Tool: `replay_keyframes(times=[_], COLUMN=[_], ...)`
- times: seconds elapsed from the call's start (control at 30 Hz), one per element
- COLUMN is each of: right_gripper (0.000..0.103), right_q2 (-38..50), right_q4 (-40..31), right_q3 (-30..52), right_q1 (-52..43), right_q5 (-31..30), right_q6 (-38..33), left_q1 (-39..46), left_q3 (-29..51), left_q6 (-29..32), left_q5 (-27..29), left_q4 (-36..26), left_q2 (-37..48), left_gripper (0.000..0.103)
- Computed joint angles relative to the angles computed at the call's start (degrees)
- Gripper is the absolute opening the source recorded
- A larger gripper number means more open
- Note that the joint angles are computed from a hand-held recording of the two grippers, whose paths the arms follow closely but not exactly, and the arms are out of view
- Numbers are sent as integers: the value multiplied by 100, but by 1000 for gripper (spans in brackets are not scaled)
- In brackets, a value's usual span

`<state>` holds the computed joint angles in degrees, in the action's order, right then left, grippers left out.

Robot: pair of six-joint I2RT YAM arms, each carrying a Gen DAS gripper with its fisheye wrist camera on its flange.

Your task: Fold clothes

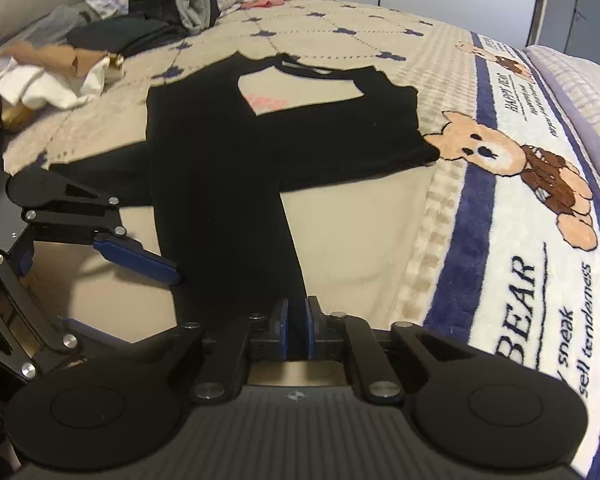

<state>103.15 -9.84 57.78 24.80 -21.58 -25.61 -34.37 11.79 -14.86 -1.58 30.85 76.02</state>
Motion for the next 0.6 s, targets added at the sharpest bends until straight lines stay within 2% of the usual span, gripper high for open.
replay_keyframes(times=[0.03, 0.07, 0.23, 0.33, 0.6], right_gripper=[27, 29, 31, 38, 40], right_q2=[-77, -155, -372, -454, -570], right_q4=[46, 93, 177, 239, 199], right_q3=[-64, -129, -263, -325, -429], right_q1=[-7, -12, -60, -79, -82], right_q5=[38, 82, 151, 241, 370], right_q6=[21, 42, 241, 409, 642], left_q1=[7, 20, 149, 291, 614], left_q3=[-58, -122, -396, -489, -418], left_q6=[-34, -79, -387, -579, -889], left_q5=[-51, -103, -403, -559, -1044], left_q4=[-100, -221, -1101, -1865, -4235], left_q2=[-173, -372, -1551, -2371, -4309], left_gripper=[60, 60, 63, 65, 66])
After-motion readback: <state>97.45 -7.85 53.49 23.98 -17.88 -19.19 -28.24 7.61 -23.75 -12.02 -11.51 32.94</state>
